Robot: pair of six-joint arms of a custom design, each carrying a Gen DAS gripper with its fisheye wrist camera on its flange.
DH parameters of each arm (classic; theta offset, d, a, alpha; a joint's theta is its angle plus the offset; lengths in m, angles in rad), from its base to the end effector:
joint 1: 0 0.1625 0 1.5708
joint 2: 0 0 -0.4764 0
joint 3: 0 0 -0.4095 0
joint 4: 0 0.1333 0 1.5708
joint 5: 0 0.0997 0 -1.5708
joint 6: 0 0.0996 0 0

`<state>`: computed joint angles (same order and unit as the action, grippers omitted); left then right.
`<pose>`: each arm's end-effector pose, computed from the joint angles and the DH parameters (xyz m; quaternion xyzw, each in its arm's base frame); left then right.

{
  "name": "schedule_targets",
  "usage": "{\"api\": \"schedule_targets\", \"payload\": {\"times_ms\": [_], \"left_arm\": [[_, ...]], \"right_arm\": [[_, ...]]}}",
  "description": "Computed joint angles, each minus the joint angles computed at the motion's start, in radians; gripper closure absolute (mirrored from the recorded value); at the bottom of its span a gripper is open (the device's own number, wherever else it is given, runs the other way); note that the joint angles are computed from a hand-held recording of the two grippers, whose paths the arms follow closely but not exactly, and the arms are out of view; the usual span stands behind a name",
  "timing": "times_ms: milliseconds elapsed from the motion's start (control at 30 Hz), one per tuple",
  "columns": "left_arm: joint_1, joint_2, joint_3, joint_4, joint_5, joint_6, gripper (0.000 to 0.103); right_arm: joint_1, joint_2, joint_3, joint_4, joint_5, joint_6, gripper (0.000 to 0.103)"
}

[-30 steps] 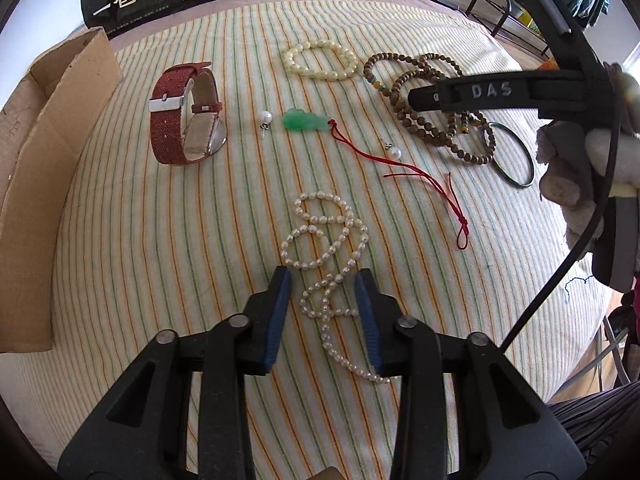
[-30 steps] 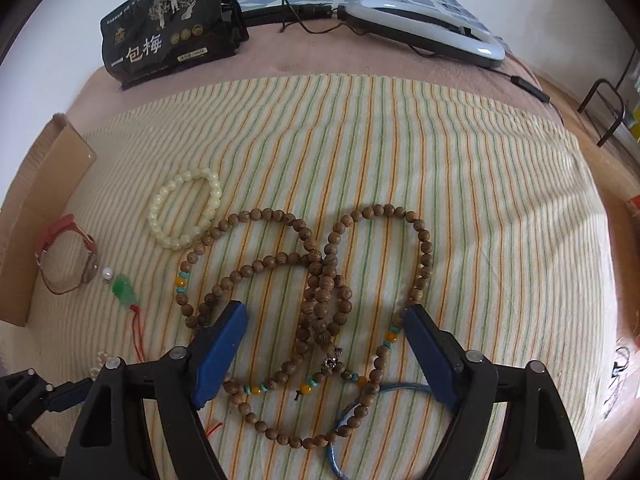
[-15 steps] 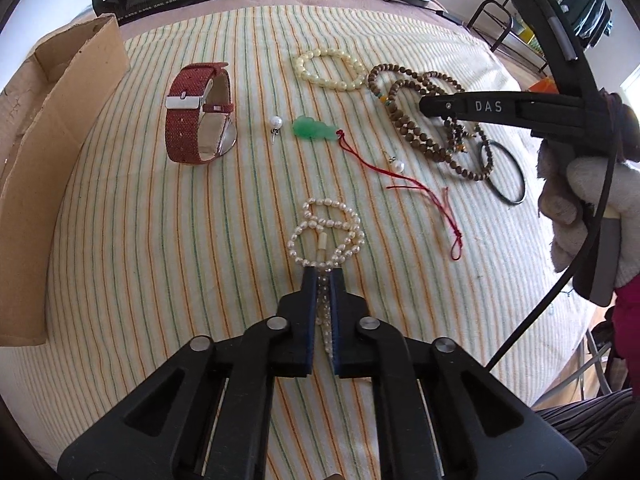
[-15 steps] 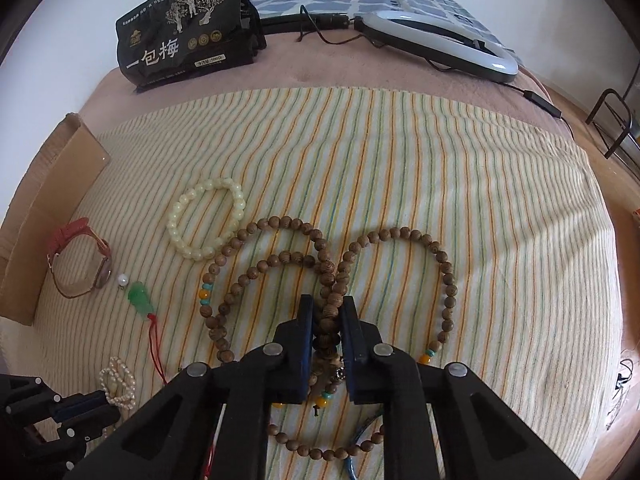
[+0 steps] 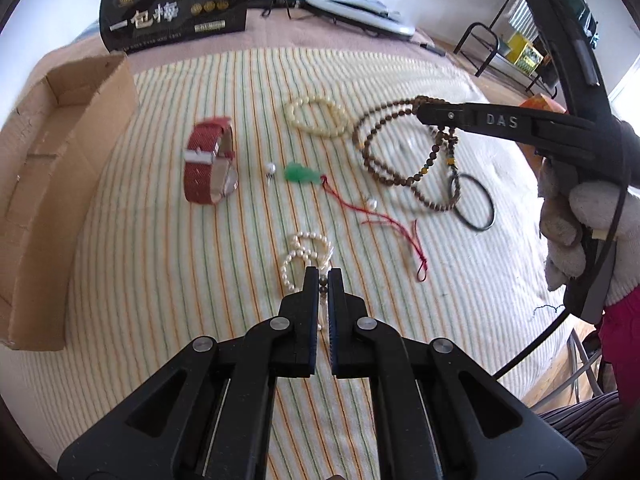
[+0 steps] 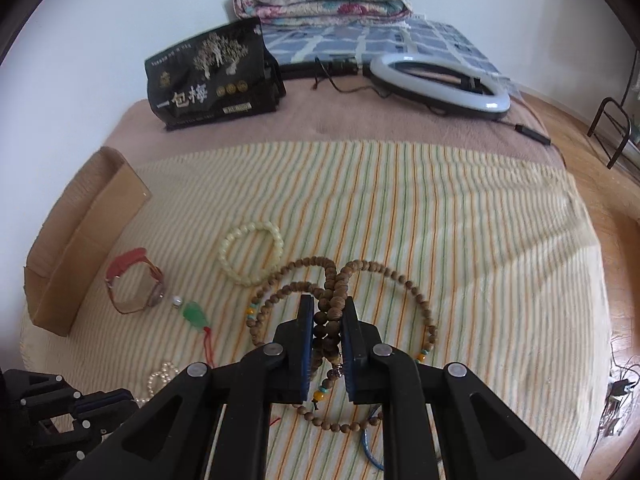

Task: Organize jewelry
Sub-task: 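Lift the pearl necklace and mala and carry both over the cardboard box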

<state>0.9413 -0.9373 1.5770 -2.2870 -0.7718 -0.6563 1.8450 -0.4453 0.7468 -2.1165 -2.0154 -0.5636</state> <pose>-0.2557 -0.6987 0.2404 -0.0272 0.9203 -0.2612 0.2900 0.3415 -0.8799 0.1830 0.3693 -0.8953 0.0860 0.2337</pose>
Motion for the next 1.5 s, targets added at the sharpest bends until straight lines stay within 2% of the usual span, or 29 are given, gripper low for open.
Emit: {"api": "schedule_targets", "payload": {"times_ms": [700, 1067, 1333, 1500], "left_arm": [[-0.089, -0.069, 0.003, -0.258, 0.098, 0.194, 0.101], [-0.127, -0.132, 0.031, -0.399, 0.189, 0.296, 0.101], [-0.153, -0.169, 0.055, -0.526, 0.287, 0.399, 0.101], [-0.151, -0.202, 0.078, -0.561, 0.326, 0.408, 0.101]], "right_arm": [[0.068, -0.145, 0.135, -0.253, 0.124, -0.022, 0.093], [0.125, -0.157, 0.14, -0.275, 0.21, -0.037, 0.093], [0.171, -0.112, 0.077, -0.248, 0.29, -0.035, 0.093], [0.194, -0.082, 0.058, -0.231, 0.315, -0.041, 0.093]]}}
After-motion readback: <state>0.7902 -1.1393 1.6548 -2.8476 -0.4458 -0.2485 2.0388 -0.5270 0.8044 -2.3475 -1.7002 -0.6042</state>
